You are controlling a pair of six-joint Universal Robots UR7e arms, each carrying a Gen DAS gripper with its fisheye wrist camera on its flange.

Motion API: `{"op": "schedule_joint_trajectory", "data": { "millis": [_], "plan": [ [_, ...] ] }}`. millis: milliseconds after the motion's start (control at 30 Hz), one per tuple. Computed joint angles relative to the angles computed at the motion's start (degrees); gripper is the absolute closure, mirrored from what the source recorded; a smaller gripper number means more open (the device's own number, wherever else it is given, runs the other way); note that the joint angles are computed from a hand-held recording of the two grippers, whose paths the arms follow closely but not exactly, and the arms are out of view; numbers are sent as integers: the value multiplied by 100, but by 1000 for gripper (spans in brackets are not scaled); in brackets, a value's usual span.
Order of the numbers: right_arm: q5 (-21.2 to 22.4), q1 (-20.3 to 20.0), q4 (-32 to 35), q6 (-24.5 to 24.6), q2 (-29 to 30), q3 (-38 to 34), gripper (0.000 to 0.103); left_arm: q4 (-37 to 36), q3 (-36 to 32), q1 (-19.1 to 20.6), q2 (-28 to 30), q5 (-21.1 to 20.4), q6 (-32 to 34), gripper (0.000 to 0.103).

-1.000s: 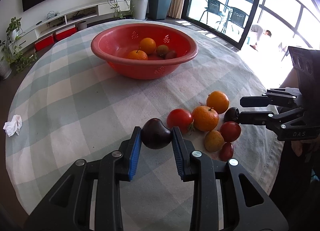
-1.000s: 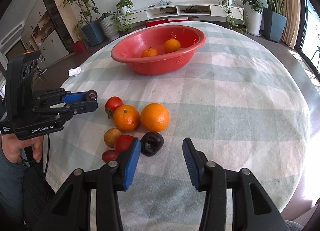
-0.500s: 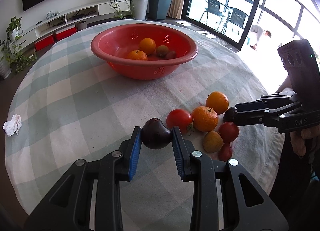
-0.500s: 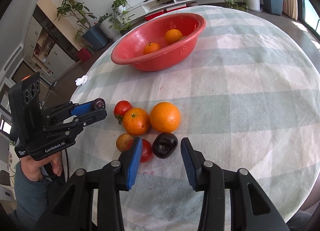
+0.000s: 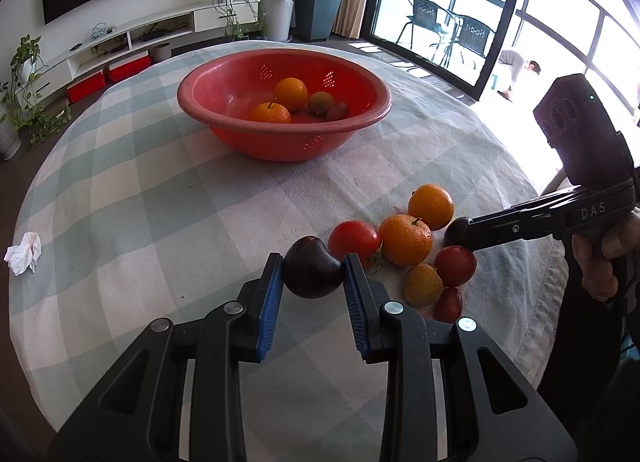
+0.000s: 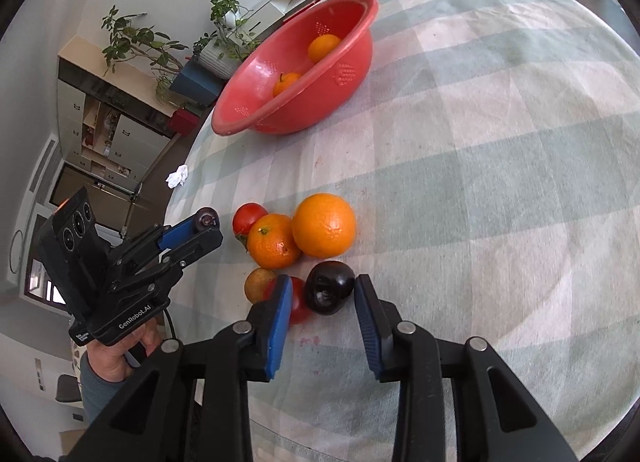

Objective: Organize fruits
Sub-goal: 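Grasp a dark purple plum with the left tool while the right tool reaches toward the fruit, then carry the dark plums over the red bowl and open both tools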

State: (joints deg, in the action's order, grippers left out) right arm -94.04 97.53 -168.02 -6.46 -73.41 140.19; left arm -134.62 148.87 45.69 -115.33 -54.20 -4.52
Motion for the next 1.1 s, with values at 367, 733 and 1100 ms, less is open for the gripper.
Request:
{"op": "schedule_joint_trajectory", "data": {
  "millis": [367, 733, 1100],
  "plan": [
    [314, -219, 185, 164, -45, -21, 75, -51, 5, -4, 6, -26, 18, 74],
    [517, -387, 108, 20, -399, 174, 75, -86, 8, 13, -16, -41, 29, 74],
    [291, -192, -412, -189, -851, -33, 75, -427, -247, 32, -190, -94, -51, 74]
  ]
}}
